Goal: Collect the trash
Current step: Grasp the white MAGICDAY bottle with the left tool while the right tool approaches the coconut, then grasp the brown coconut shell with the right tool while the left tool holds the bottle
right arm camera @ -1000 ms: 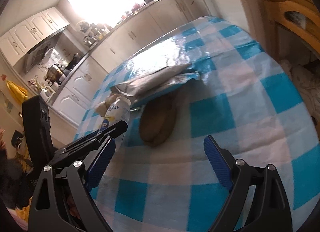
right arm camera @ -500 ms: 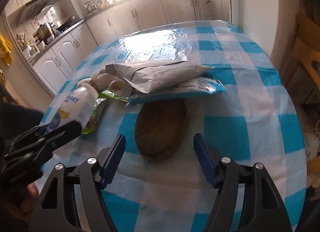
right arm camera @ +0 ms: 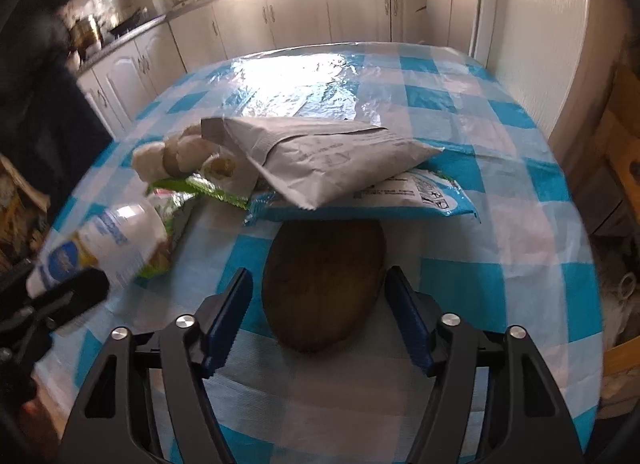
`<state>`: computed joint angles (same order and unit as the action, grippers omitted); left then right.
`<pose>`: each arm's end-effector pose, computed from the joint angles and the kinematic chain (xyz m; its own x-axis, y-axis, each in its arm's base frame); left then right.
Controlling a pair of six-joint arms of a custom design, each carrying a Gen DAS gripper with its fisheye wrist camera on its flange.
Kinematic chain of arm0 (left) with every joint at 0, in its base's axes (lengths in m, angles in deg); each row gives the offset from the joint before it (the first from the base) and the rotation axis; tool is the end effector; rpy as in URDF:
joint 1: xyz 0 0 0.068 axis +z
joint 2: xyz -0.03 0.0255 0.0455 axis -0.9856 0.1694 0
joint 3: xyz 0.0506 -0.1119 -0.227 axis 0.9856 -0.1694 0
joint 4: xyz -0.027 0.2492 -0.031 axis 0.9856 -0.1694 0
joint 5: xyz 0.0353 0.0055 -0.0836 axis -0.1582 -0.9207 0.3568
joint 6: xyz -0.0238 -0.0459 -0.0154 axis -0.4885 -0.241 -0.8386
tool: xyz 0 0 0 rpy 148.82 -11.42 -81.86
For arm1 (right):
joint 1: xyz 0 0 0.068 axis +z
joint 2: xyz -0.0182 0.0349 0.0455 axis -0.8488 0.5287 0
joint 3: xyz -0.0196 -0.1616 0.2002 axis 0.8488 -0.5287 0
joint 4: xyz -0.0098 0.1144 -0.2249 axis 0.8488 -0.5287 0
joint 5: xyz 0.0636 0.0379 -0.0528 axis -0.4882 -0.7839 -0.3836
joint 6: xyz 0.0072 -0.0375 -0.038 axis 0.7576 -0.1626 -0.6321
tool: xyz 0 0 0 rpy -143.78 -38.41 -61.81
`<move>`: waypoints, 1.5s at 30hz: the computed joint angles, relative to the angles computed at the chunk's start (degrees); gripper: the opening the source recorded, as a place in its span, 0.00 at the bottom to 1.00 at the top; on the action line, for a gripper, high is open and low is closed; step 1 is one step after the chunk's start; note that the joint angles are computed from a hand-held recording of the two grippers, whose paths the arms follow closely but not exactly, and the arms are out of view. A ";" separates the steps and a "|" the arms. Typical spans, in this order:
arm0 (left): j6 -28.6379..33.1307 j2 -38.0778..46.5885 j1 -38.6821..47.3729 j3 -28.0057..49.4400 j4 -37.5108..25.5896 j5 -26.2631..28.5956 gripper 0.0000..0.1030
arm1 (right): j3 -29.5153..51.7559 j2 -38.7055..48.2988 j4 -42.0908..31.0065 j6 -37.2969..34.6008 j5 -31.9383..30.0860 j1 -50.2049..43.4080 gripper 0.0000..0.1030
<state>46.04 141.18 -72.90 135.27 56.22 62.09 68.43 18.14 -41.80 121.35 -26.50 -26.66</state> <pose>0.2447 0.0105 0.2088 -0.6924 0.2741 -0.6674 0.5479 0.8016 -0.2393 0.2021 0.1090 0.1848 -0.7819 0.2046 -0.5889 0.1903 0.9779 0.0871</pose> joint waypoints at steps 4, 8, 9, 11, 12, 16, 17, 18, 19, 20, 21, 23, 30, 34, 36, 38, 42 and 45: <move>0.27 0.07 0.30 -0.07 -0.17 -0.01 0.44 | -0.39 0.16 0.19 -0.58 1.22 0.63 0.61; 0.85 -0.36 1.21 -0.22 -0.74 0.93 0.44 | -2.49 -2.74 1.07 0.31 -0.40 -0.05 0.60; 0.99 -0.30 1.37 -0.14 -0.82 1.09 0.44 | -2.84 -3.39 1.12 0.70 -0.71 -0.03 0.60; 1.32 -0.28 1.68 -0.10 -1.05 1.35 0.44 | -3.81 -5.16 0.79 1.13 -1.41 -0.08 0.60; 1.59 -0.28 1.91 -0.15 -1.15 1.49 0.44 | -4.25 -6.05 0.44 1.51 -1.52 0.20 0.60; 2.43 -0.28 2.61 -0.18 -1.92 2.05 0.44 | -5.27 -9.20 -1.49 3.52 -2.38 1.58 0.60; 2.55 -0.35 2.73 -0.19 -2.06 2.19 0.44 | -5.72 -10.37 -1.95 4.25 -2.99 1.86 0.60; 2.84 -0.43 2.99 -0.17 -2.28 2.37 0.44 | -5.94 -11.14 -2.41 5.03 -3.19 2.42 0.60; 2.86 -0.57 3.08 -0.18 -2.38 2.47 0.44 | -6.27 -11.99 -2.83 5.85 -3.34 3.02 0.60; 3.04 -0.64 3.34 -0.15 -2.60 2.69 0.44 | -6.61 -12.97 -3.33 6.72 -3.60 3.64 0.60; 3.22 -0.69 3.58 -0.12 -2.81 2.89 0.44 | -6.79 -13.52 -3.55 7.29 -3.84 4.01 0.60; 3.75 -0.76 4.03 -0.08 -3.21 3.19 0.44 | -7.66 -15.60 -3.94 9.23 -4.79 5.18 0.60; 5.36 -1.41 5.92 0.02 -4.87 4.54 0.43 | -10.24 -20.84 -2.46 13.97 -10.00 7.34 0.60; 6.00 -1.51 7.26 0.53 -5.74 5.43 0.43 | -12.30 -23.54 1.21 16.36 -14.66 7.84 0.60; 6.41 -1.39 7.82 0.66 -6.10 5.54 0.43 | -13.18 -24.46 3.10 17.16 -16.99 7.35 0.60; 6.74 -1.47 8.27 0.61 -6.33 5.71 0.43 | -14.58 -25.69 6.03 18.44 -20.03 6.94 0.59; 7.33 -1.37 9.43 0.81 -6.82 6.20 0.43 | -15.19 -26.19 9.66 19.58 -22.72 7.66 0.59; 8.06 -0.88 10.91 1.29 -7.31 6.69 0.43 | -13.83 -25.67 9.45 19.59 -21.65 9.17 0.59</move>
<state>54.11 140.30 -62.00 136.55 48.91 68.78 54.60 -7.53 -32.36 140.94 -48.14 -17.48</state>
